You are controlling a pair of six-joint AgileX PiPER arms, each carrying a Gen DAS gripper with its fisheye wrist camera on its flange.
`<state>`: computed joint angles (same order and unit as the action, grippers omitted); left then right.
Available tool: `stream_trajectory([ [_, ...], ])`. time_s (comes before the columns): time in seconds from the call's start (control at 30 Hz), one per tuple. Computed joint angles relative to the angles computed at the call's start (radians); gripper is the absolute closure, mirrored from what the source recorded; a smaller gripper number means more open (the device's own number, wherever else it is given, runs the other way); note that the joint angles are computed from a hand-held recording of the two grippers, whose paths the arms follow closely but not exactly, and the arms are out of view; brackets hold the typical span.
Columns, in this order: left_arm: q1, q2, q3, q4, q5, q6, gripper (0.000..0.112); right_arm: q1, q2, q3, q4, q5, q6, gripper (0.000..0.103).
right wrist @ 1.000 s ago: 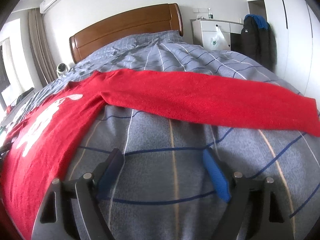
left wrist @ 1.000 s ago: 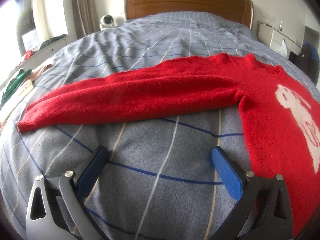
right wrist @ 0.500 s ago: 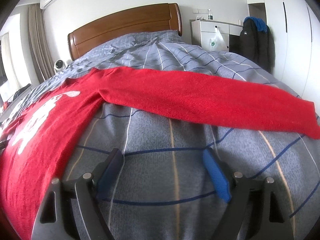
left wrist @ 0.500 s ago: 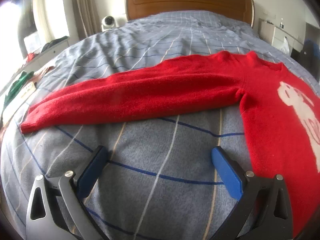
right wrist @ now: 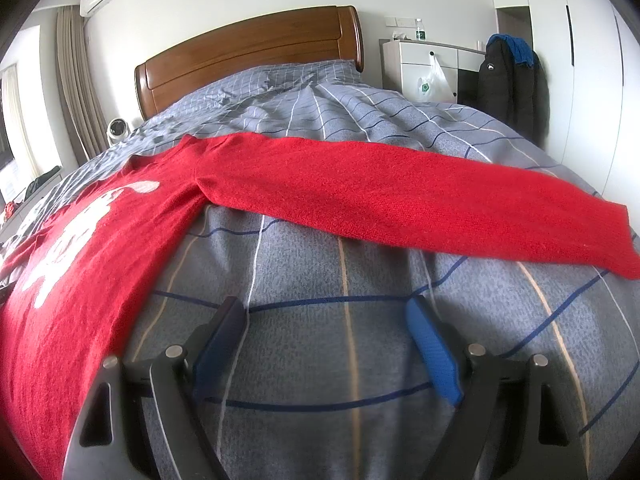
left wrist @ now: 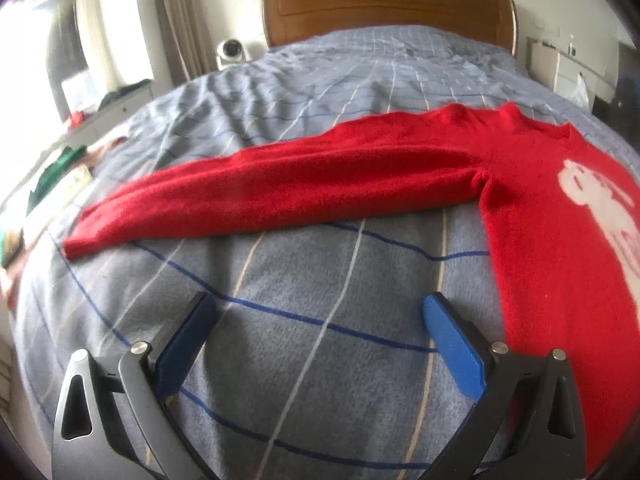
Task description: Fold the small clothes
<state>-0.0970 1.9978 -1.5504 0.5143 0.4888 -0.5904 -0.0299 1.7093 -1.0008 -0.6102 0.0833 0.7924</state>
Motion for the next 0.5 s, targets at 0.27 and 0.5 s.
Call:
stream_trajectory([
  [0.27, 0.004, -0.035, 0.017, -0.124, -0.003, 0.132, 0.01, 0.002, 0.0, 0.0, -0.04, 0.002, 0.04, 0.021],
  [0.5, 0.024, -0.008, 0.029, -0.277, -0.097, 0.305, 0.01, 0.002, 0.0, 0.001, -0.054, 0.001, 0.054, 0.021],
])
